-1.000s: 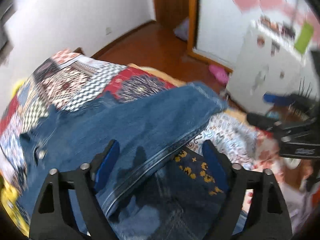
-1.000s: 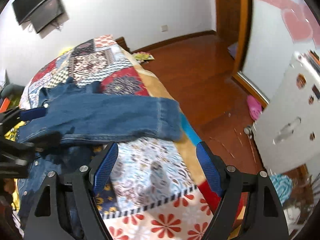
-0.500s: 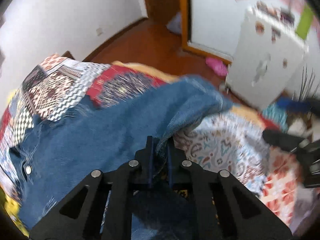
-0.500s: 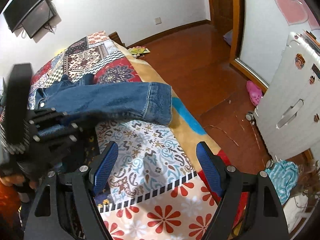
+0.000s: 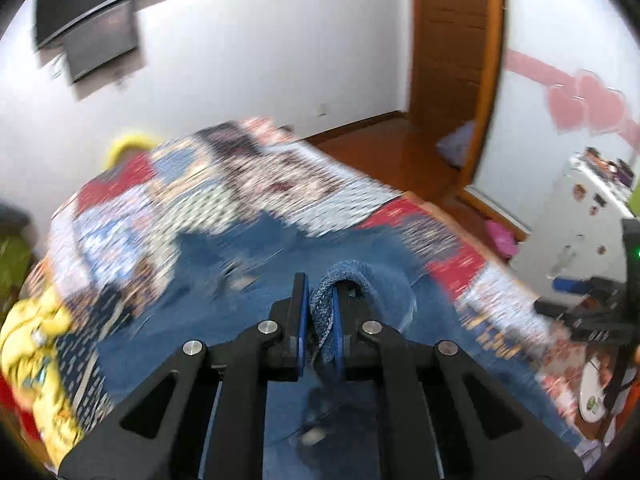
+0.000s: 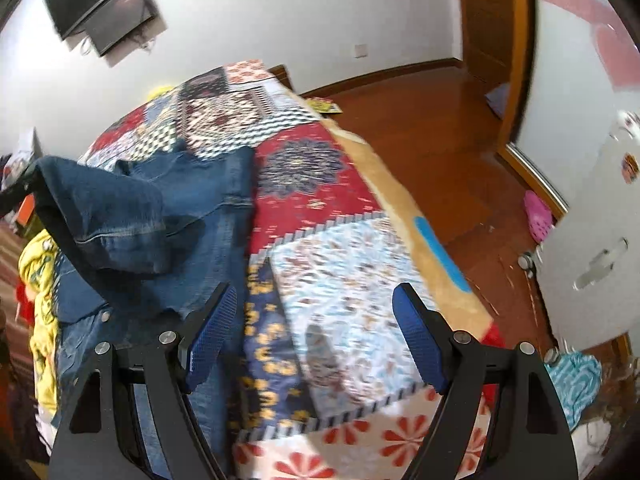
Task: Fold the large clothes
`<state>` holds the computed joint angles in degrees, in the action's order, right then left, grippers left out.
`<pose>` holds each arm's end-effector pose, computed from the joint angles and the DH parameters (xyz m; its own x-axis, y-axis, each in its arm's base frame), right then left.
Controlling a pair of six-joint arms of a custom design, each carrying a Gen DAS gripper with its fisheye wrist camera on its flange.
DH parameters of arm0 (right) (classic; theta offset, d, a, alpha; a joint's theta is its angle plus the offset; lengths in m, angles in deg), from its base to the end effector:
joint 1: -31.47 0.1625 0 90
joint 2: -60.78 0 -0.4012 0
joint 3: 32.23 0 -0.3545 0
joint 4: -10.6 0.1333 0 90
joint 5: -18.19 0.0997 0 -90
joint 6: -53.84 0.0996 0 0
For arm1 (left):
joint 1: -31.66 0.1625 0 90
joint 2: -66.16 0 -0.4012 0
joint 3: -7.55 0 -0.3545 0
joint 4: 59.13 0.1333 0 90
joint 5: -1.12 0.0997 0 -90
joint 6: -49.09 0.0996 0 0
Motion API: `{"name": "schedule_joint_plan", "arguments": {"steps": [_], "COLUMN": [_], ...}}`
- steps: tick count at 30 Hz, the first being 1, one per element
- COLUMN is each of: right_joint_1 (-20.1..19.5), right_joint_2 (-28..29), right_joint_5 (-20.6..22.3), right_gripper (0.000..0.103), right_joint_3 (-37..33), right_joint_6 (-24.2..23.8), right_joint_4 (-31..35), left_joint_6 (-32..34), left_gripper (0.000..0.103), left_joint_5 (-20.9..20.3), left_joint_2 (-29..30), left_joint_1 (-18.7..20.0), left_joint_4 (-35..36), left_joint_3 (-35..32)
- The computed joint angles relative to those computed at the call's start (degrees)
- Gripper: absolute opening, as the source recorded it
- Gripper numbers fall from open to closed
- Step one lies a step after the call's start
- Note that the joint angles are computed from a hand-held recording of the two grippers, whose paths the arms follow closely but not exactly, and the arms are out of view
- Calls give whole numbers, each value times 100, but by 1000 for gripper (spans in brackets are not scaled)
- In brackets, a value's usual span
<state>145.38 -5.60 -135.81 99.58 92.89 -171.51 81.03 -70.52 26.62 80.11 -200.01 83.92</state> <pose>0.2090 -0.3633 0.2134 -0.6664 0.6631 0.3408 0.0743 0.5139 -0.8546 -0.3496 -0.6427 0.1379 -0.3054 0.8697 -0.3877 0.9486 0.3133 -0.0444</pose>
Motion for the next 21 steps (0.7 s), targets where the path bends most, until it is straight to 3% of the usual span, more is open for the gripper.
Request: {"name": "schedule_joint_plan", "arguments": {"steps": [5,10,13,14,15,17,21], "right_joint_1": [-148,-341,-393,-398,-393,-381,-363], "right_joint_2": [287,463,540,552,555,563,587], "right_joint_5": [442,789,825,832,834,834,775], "right_gripper": [78,78,78,78,78,78,77], "right_joint_3": [-325,-575,-708,-736,-760,-792,-885], "right_joint_6": [-444,-424,-311,-290,-268,-251,-257], "right_joint_4": [-101,423,840,942,1029,1149,1295], "left_joint_6": [-240,-487,-442,-354,-186,156,747], "left_gripper": [10,12,27,37,50,65,87], "left_joint_5": [554,941,1192,1354,1576,1838,1872], "left_joint_2": [-114,-210,-294,-308,-342,-392,-384], "left_joint_1": [505,905,963,922,860,743,571], "left_joint_4": [289,654,599,417,109,-561,-1602], "left_joint_3": [75,332,604,738,927,1235,1535]}}
